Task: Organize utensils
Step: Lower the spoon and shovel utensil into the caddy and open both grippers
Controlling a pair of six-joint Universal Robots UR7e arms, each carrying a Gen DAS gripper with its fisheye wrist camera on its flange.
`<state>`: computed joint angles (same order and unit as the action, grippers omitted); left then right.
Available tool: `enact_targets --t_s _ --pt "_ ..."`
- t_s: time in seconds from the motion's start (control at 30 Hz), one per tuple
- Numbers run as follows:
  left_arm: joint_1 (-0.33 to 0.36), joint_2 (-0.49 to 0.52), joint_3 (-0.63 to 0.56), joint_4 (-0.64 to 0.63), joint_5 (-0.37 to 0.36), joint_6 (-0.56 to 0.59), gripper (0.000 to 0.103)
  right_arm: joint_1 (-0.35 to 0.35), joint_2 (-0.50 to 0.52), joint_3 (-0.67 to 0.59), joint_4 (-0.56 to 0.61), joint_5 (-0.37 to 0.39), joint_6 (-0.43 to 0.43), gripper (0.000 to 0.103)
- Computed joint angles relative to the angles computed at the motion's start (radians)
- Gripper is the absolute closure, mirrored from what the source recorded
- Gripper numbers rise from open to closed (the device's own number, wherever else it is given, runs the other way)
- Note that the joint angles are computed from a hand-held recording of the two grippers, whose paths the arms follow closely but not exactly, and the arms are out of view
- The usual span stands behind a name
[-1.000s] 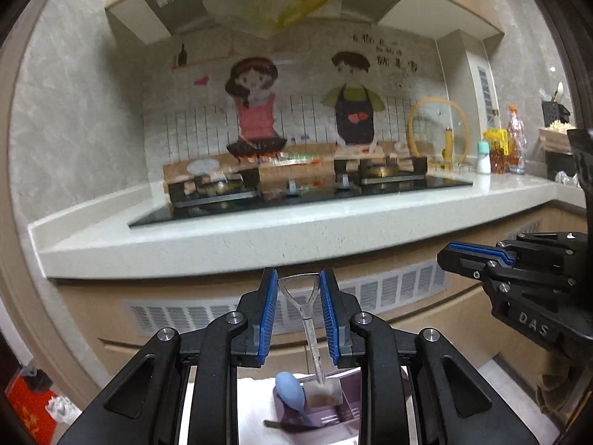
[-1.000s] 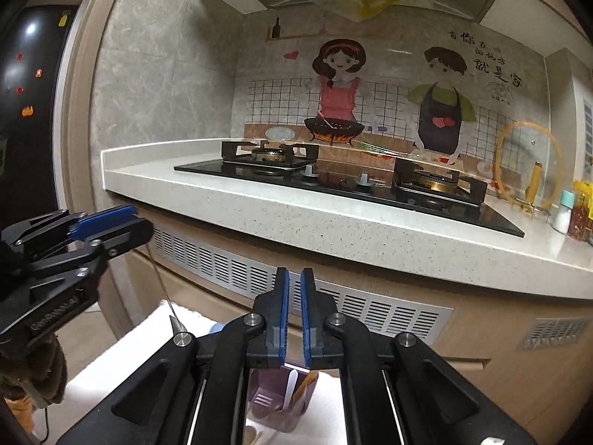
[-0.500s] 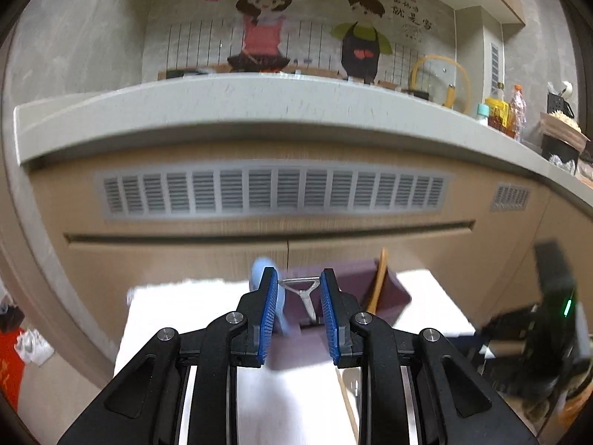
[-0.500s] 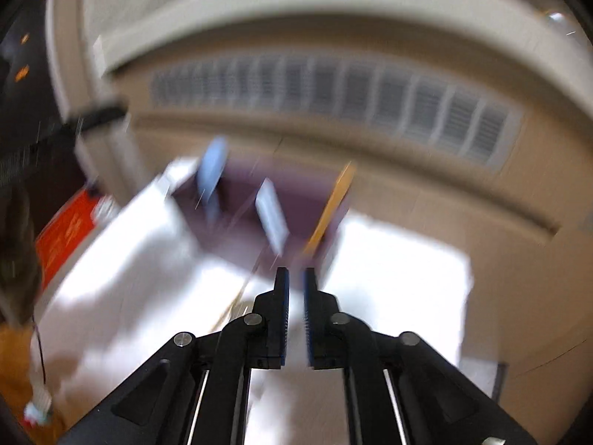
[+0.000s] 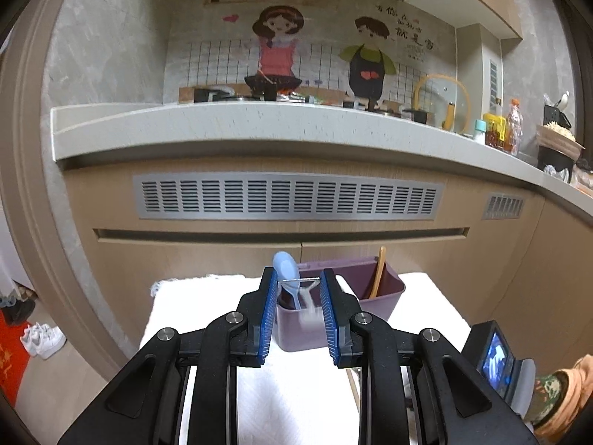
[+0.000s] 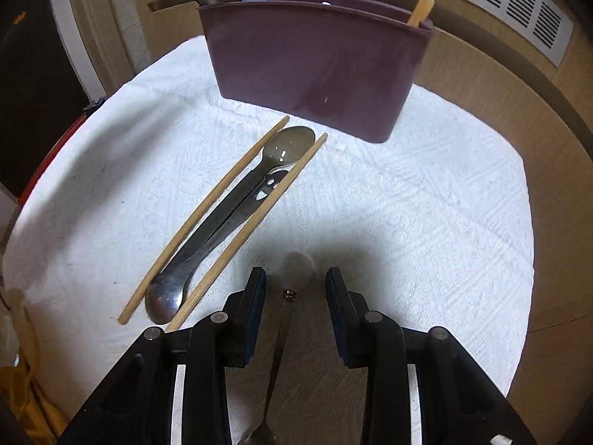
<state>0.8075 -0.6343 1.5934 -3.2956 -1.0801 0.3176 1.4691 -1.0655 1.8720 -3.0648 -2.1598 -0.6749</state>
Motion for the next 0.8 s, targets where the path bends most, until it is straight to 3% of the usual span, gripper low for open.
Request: enact_targets --t_s 0.03,0.27,0.5,0.67,0.8 --pt "-0.003 -0.006 0.008 -0.005 0.001 0.001 0.078 0.001 0.004 0.003 -0.015 -0.007 -0.007 0.083" --pt "-0.024 -0.027 0.043 0.002 0.026 0.001 0.079 0.015 -0.018 0.03 -0.058 -0.008 -0.006 0.083" --pt "-0.033 -0.032 0.046 0.012 0.026 -0.002 0.079 0.046 -0.099 0.073 -0.133 0.07 -0.013 0.084" --pt "-0.048 0.008 -0.054 0.021 0.031 0.056 0.079 0.113 -0.103 0.015 -0.249 0.119 -0.074 0.084" --pt "-0.06 0.079 -0.226 0.043 0.026 0.141 0.079 0.191 -0.055 -0.136 -0.329 0.128 -0.178 0.084"
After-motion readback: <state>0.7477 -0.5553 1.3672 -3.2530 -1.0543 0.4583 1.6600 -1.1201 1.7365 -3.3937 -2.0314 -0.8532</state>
